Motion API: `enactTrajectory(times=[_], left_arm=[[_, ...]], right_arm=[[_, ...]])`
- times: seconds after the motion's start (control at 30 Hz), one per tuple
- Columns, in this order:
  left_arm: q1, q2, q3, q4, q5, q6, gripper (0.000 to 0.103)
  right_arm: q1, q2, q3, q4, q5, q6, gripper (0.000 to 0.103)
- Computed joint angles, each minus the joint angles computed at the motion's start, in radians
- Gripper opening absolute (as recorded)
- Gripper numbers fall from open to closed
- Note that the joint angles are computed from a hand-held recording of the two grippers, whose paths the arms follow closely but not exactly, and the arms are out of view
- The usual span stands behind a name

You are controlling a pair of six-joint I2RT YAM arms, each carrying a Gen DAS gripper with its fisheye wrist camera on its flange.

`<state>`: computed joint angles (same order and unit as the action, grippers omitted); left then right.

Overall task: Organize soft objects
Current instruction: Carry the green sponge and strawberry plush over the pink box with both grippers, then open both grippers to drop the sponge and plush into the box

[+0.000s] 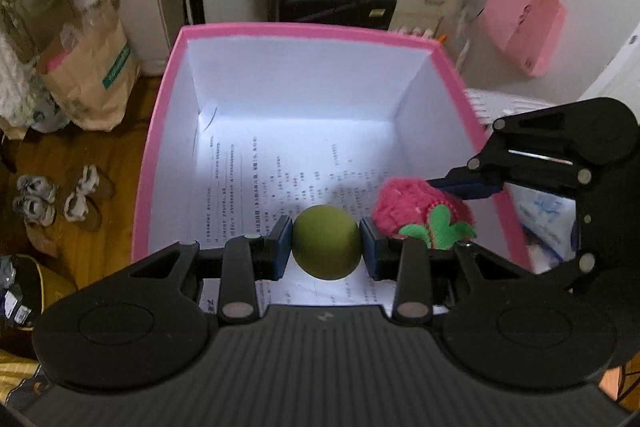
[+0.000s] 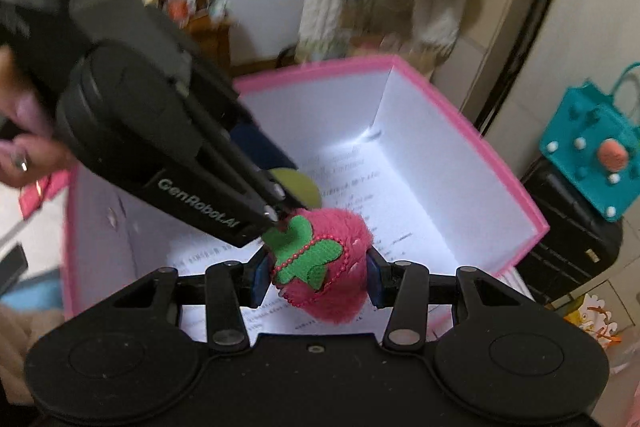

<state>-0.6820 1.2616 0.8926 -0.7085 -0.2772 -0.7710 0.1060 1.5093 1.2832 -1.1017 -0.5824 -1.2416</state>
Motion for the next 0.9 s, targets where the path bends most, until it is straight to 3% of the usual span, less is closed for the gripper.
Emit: enactTrajectory(times=[0.27,0.47,0.6,0.67,0.9], left_arm=[[0.059,0.110,0.031,0.013,0.042,0.026,0.035],[0.085,0.141,0.020,0.028,0.099,0.012,0.035],[0.086,0.145,0.015,0.038,0.111,0.021,0.037],[0.086,0.135,0.006,0.043,0.113,0.037,0.041],[0.085,0.088,0.011,-0.001,0.116,0.033,0.051]], right_arm=[[0.113,0.042,-0.016,0.080,0.157,-0.014,0.051],[0.152,0.113,0.021,0.077,0.214,0.001,0.053],[0.166,0.117,0.012,0.088,0.241,0.004,0.059],[0.167,0.103,-0.002,0.101,0.242,0.004,0.068],[0.153,0.044,-0.029,0.118,0.216,0.014,0.069]])
